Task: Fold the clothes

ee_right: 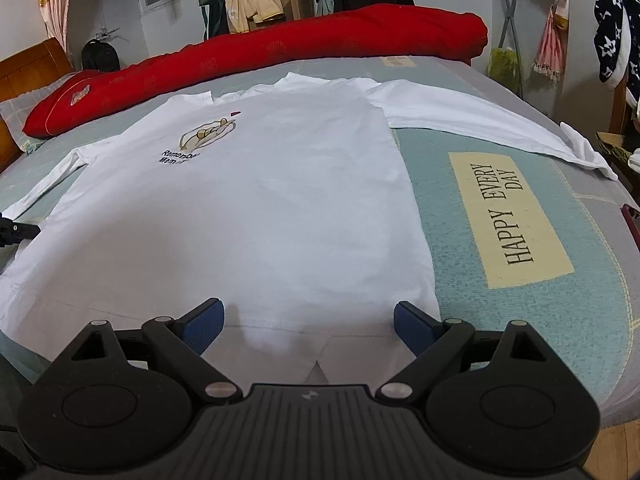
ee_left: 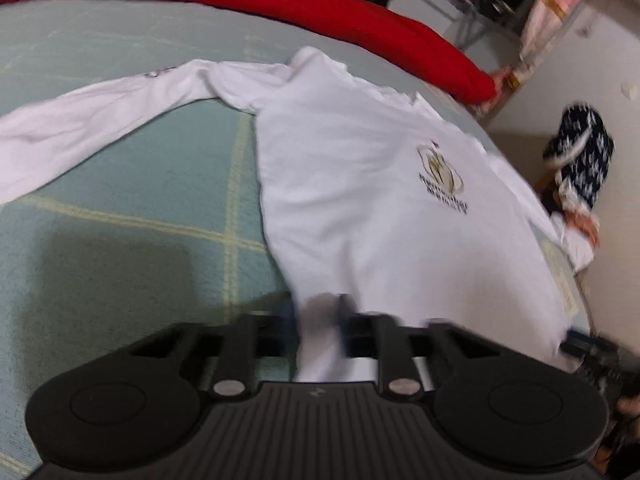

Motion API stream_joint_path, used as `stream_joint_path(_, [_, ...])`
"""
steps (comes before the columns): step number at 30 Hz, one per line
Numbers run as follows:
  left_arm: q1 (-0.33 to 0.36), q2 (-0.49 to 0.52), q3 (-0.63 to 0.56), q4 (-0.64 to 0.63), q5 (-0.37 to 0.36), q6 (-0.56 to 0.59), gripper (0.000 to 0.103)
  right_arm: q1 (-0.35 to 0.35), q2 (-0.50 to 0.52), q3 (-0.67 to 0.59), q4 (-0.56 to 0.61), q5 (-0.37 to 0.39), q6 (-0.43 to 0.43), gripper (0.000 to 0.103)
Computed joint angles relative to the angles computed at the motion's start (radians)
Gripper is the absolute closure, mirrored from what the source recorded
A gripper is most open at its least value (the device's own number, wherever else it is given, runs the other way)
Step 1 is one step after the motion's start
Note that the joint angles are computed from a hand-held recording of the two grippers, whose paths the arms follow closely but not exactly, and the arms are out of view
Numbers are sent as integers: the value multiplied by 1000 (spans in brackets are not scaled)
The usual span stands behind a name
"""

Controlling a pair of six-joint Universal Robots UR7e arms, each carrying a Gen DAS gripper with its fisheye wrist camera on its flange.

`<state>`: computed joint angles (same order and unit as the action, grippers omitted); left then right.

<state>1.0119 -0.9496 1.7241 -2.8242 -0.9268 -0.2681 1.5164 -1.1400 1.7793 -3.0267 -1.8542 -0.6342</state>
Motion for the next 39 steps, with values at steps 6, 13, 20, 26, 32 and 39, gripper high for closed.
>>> stream_joint_path(6, [-25, -3, 11, -14, 115, 12, 100, -1, -12, 8, 3, 5, 3, 8])
stream_joint_path(13, [-96, 29, 38, -160, 184, 229, 87, 16, -5, 2, -21, 36, -30, 8])
stream_joint_path(20, [-88, 89, 27, -112, 156, 270, 72, 37, 60, -27, -4, -6, -101, 8])
stream_joint_path(26, [-123, 16, 147, -117, 170, 180, 68, 9, 8, 57, -41, -1, -196, 1])
stream_joint_path(32, [-139, 85, 50, -159, 207, 296, 61, 35, 47, -11, -83, 5, -192, 1])
stream_joint_path(39, [-153, 185, -1, -163, 168, 414, 58, 50, 131, -99, -17, 20, -205, 1])
